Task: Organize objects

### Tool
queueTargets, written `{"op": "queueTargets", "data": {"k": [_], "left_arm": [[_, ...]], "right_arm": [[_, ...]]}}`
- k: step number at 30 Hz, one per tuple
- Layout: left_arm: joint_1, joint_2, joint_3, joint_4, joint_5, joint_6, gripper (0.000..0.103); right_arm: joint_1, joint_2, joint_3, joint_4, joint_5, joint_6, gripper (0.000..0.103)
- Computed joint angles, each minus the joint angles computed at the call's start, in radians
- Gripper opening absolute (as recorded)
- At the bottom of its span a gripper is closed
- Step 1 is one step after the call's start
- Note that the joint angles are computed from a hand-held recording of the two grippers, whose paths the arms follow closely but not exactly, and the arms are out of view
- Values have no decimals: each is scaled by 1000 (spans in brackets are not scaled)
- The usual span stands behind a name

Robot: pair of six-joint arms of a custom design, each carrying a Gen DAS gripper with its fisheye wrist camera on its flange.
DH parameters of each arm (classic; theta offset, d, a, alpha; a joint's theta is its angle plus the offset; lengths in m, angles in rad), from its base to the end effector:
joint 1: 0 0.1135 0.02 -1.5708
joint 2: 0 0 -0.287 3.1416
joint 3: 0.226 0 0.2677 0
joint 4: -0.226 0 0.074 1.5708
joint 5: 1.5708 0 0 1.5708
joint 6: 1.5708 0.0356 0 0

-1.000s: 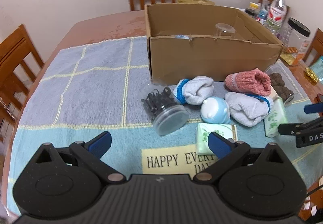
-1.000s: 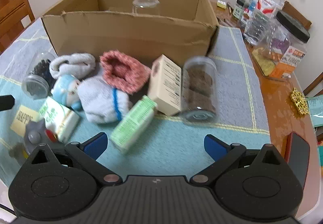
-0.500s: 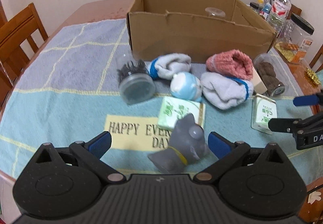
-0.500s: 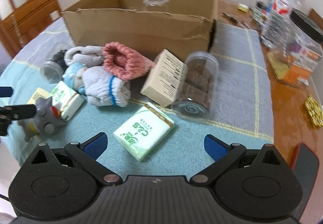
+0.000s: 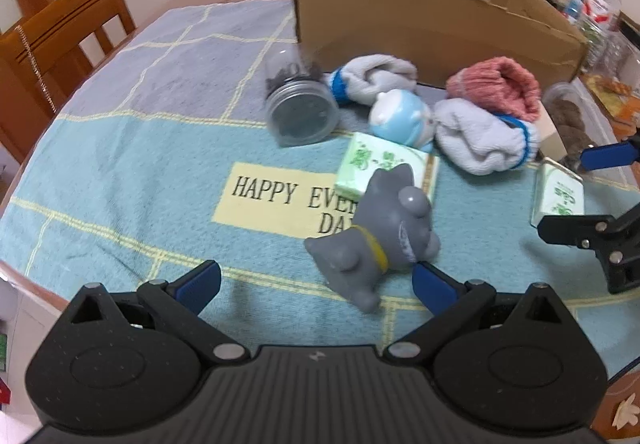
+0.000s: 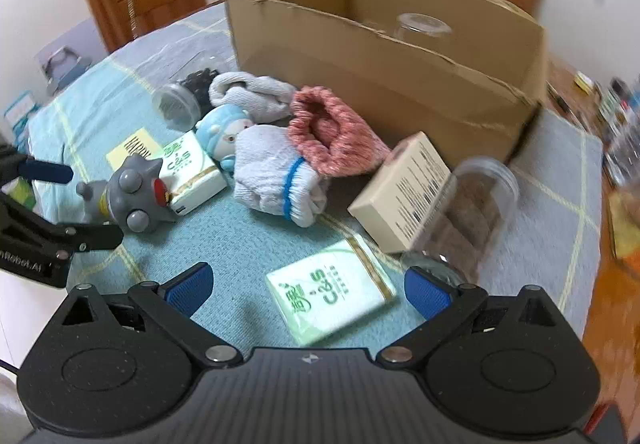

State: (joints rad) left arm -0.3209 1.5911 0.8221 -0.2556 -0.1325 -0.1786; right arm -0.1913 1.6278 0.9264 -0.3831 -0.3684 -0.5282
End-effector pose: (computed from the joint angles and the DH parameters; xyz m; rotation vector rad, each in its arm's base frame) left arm 0.2974 -0.0939 0.1687 0.1356 2.5776 -0.0128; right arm 0.3210 -0.0491 0.1827 -0.5443 2.4971 0.2223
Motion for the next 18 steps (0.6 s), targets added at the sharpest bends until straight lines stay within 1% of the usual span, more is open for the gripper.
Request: {"op": "queueTargets", "data": {"k": [2,4,7,13,15,18], "left_arm": [[13,-3,-5,6,18,-9,102],[15,-9,-11,4,11,-17,102],[14,-10,-17,-1,-32,-15,102],[65,-25,-33,12,-25,-23,102],[75,-24,-34,14,-34,-21,102],[85,-27,-40,21,-32,-16,102]], "right_arm": [[11,6,5,4,4,-33,103],[18,20,15,6,7,-57,103],[24,49,37,-8,3,-65,103],[37,81,38,-4,37,-58,103],[37,91,47,-28,47,-40,103],[24,92,55,-90,17,-18,103]]}}
